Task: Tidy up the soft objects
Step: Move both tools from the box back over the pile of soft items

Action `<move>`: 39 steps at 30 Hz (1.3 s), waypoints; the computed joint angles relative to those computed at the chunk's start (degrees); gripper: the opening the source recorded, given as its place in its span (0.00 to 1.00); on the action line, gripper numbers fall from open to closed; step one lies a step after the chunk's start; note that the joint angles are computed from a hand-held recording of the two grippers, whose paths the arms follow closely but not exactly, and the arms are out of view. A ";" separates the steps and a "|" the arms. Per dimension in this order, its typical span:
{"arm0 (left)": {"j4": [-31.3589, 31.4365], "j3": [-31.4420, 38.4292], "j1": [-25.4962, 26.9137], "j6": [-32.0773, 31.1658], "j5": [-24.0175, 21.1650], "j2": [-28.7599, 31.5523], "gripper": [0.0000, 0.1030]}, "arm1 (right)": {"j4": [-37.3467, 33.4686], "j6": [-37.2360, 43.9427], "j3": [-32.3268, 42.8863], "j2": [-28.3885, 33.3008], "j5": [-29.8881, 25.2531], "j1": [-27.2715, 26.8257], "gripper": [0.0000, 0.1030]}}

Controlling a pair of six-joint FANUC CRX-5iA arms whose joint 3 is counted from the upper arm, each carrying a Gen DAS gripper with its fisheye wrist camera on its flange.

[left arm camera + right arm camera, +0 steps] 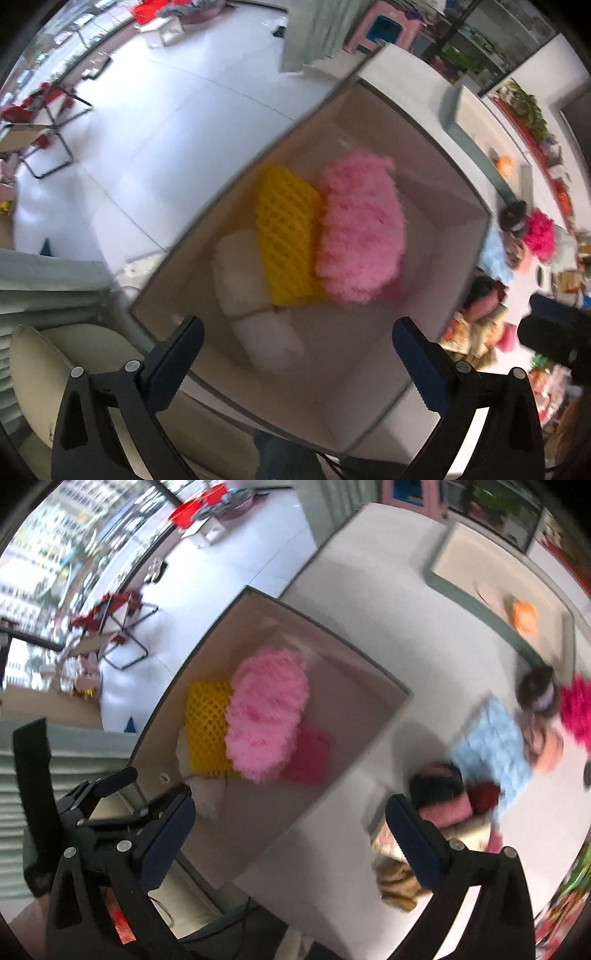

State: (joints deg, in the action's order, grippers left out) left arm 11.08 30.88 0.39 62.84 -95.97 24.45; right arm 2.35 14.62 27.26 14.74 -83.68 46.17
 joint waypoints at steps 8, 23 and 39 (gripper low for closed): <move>-0.44 -2.31 -4.36 -6.51 0.86 -3.07 0.99 | 2.45 -24.65 -21.55 -16.66 5.36 6.89 1.00; -3.61 -7.18 -17.79 -12.35 -1.50 -6.60 0.99 | 3.47 -63.09 -44.43 -34.44 8.25 22.73 1.00; -3.03 3.75 -28.07 -0.14 -0.23 3.01 0.99 | 13.24 -74.91 -59.16 -44.19 17.51 20.67 1.00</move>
State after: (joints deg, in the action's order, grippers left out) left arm 8.06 34.63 -27.69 62.70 -96.20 27.46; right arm 15.59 -60.29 -31.89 -29.46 -66.17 66.84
